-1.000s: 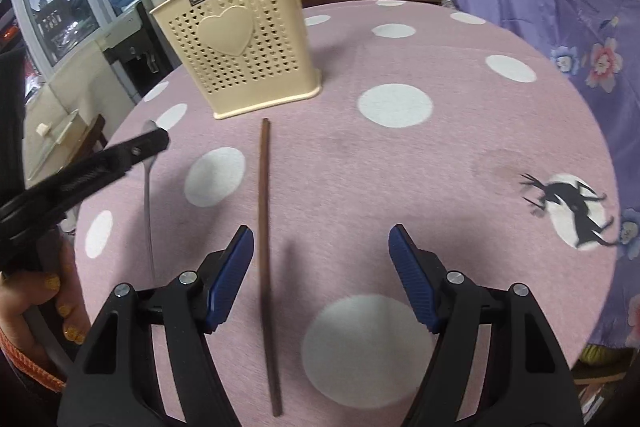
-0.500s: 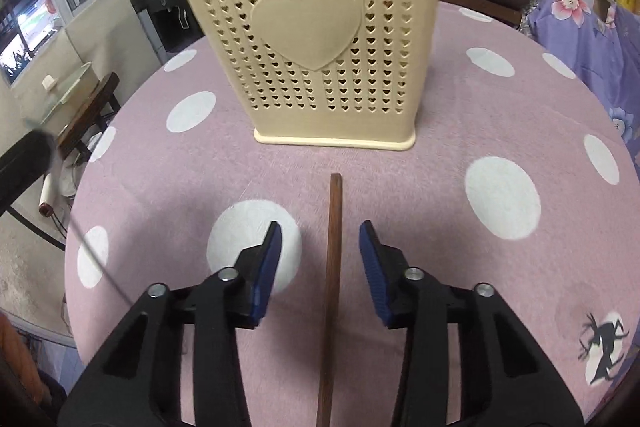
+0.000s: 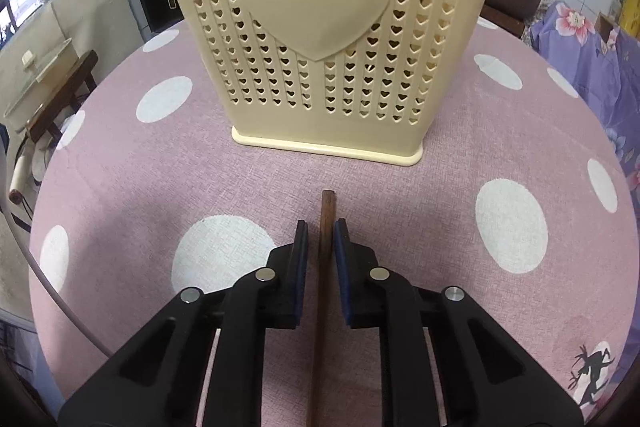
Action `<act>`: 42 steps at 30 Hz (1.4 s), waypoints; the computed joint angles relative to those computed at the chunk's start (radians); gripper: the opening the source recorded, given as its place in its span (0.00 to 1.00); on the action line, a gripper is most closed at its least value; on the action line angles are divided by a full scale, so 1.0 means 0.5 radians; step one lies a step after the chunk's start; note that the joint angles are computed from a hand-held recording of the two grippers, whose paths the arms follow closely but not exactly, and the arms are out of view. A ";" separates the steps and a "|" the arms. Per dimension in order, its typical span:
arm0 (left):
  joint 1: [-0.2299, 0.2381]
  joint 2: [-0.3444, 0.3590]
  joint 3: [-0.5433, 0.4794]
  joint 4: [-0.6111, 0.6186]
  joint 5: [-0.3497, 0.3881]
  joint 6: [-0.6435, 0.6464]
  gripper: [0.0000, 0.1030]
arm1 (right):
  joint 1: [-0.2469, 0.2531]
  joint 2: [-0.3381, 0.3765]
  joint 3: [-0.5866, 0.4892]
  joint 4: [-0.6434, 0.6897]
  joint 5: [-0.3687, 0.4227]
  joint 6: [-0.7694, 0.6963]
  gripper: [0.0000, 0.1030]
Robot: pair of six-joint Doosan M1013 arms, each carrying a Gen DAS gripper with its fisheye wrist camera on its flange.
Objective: Organize utensils
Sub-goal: 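Carry the spoon with the left tool while the right tool carries the chopstick to the holder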
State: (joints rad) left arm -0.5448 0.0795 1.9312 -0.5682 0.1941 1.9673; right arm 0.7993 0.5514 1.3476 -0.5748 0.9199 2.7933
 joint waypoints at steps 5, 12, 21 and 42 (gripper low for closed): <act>-0.001 0.000 0.002 0.005 -0.005 0.001 0.36 | -0.017 -0.028 0.042 0.028 -0.064 0.015 0.08; -0.011 0.000 0.005 0.024 -0.015 0.001 0.36 | 0.008 -0.172 0.217 -0.220 -0.319 0.366 0.08; -0.012 -0.010 0.009 -0.052 -0.013 0.091 0.35 | 0.158 -0.456 0.454 -0.969 -0.331 1.068 0.08; 0.003 -0.034 0.004 -0.447 0.012 0.527 0.35 | 0.349 -0.624 0.566 -1.502 -0.048 1.407 0.07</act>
State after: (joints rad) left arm -0.5433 0.0624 1.9334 -0.7915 0.2003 2.2310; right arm 0.9739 0.2396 1.6304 -1.3260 0.8957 3.4966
